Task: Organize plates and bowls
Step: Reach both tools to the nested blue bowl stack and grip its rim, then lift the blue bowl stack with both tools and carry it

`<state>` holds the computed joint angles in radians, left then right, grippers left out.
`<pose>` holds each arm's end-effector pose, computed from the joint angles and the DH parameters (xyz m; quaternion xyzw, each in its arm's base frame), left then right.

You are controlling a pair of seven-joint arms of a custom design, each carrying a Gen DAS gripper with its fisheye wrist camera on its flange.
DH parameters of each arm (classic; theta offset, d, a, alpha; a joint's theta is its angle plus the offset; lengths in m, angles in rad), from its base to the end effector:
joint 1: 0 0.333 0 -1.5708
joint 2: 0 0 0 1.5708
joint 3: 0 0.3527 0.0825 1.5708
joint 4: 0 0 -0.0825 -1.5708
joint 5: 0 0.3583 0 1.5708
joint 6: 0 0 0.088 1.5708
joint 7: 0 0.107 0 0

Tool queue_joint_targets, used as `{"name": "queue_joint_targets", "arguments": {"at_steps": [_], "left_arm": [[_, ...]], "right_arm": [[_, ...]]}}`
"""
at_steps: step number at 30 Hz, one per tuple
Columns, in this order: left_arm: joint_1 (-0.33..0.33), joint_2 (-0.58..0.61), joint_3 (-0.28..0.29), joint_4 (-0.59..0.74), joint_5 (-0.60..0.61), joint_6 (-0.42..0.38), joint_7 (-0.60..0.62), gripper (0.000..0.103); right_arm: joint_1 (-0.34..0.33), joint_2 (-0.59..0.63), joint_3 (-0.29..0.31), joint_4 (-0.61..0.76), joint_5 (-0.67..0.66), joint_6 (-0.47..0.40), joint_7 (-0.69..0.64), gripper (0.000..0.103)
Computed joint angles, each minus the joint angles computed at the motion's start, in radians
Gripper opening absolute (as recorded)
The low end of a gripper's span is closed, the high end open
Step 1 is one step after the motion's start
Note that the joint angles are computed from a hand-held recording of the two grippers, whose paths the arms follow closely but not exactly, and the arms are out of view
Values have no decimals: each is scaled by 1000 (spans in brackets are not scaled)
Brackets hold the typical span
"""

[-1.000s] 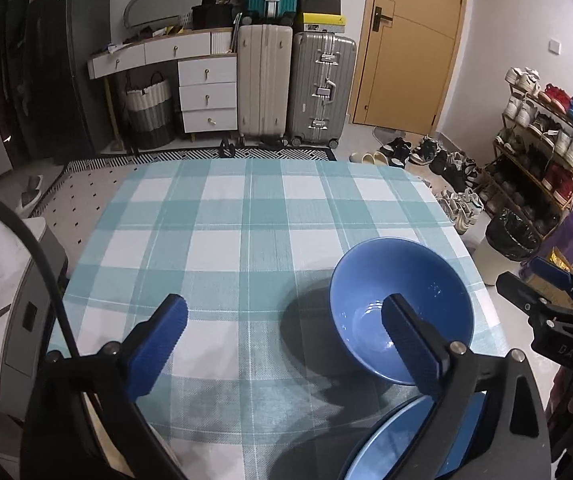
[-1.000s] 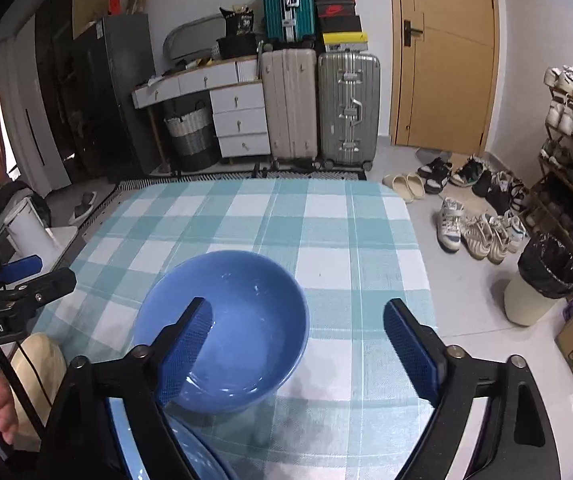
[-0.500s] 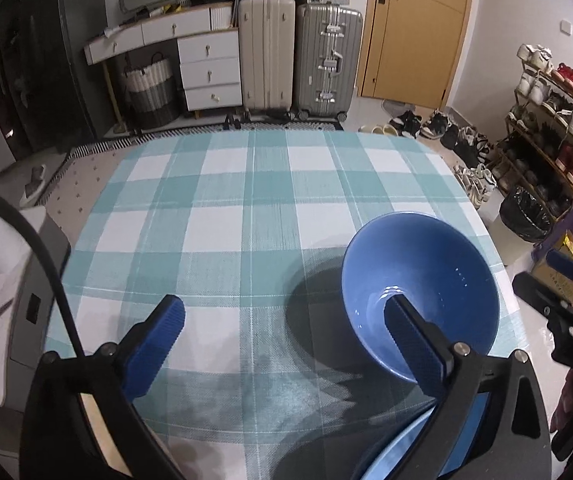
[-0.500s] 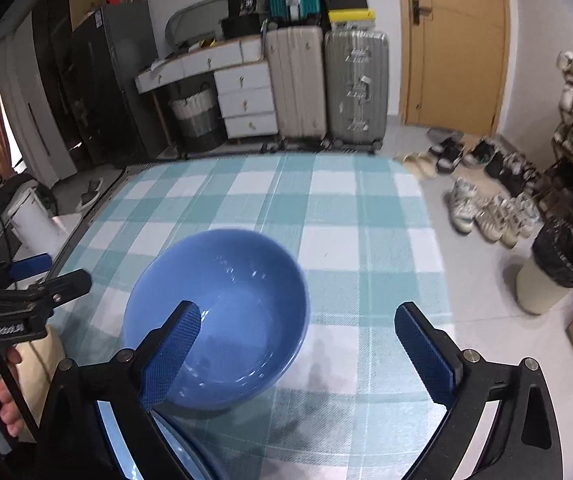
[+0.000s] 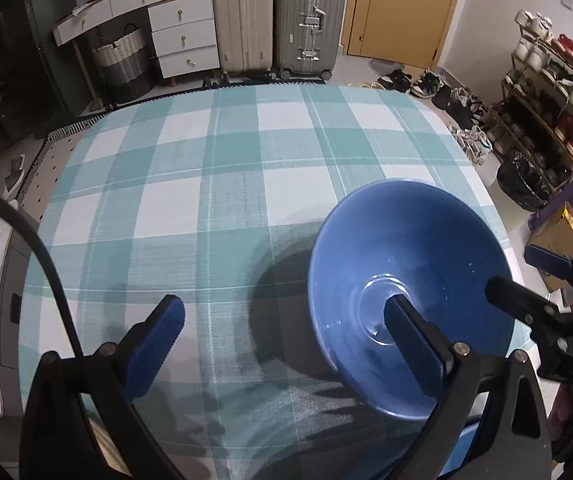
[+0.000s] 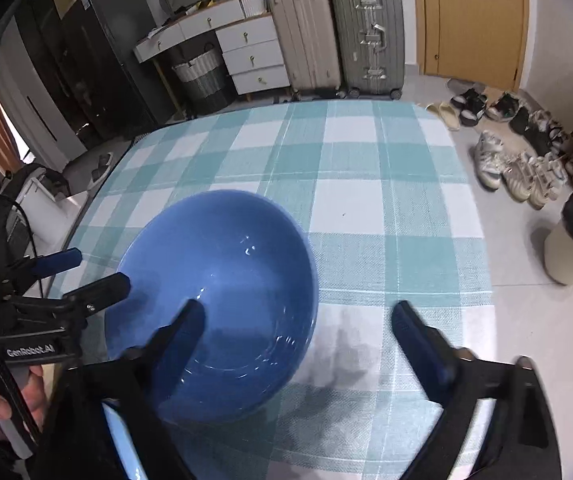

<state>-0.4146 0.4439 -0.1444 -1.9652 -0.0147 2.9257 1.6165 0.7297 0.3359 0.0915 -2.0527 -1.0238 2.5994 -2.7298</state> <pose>0.5623 -0.3382 0.3578 -0.4672 0.8453 -0.2380 0.1026 0.3992 0.4492 0.3422 -0.5561 0.7754 -0.1745 0.2431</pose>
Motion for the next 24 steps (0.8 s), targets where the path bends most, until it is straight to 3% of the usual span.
{"name": "queue_joint_targets", "arguments": {"at_steps": [1, 2, 4, 9, 11, 13, 18, 21, 24], "left_arm": [[26, 5, -31, -4, -19, 16, 28, 99], [58, 10, -70, -3, -46, 16, 65, 99], [43, 23, -57, 18, -47, -11, 76, 95], [25, 57, -45, 72, -44, -102, 99, 61], [29, 77, -53, 107, -49, -176, 112, 40], [12, 88, -33, 128, -33, -217, 90, 37], [51, 104, -70, 157, -94, -269, 93, 33], [19, 100, -34, 166, -64, -290, 37, 32], [17, 97, -32, 166, -43, -292, 28, 28]], "right_arm": [[-15, 9, 3, -1, 15, 28, -18, 72], [-22, 15, 6, 0, 37, 33, -40, 71], [-23, 27, -1, 1, 51, 52, -54, 69], [-25, 48, -17, -4, 88, 97, -68, 42], [-22, 55, -18, -1, 121, 84, -82, 31], [-19, 57, -32, -10, 119, 116, -64, 27], [-2, 50, -50, -12, 93, 117, -47, 21], [3, 41, -59, -17, 65, 130, -12, 17], [1, 33, -53, -16, 57, 121, -9, 14]]}}
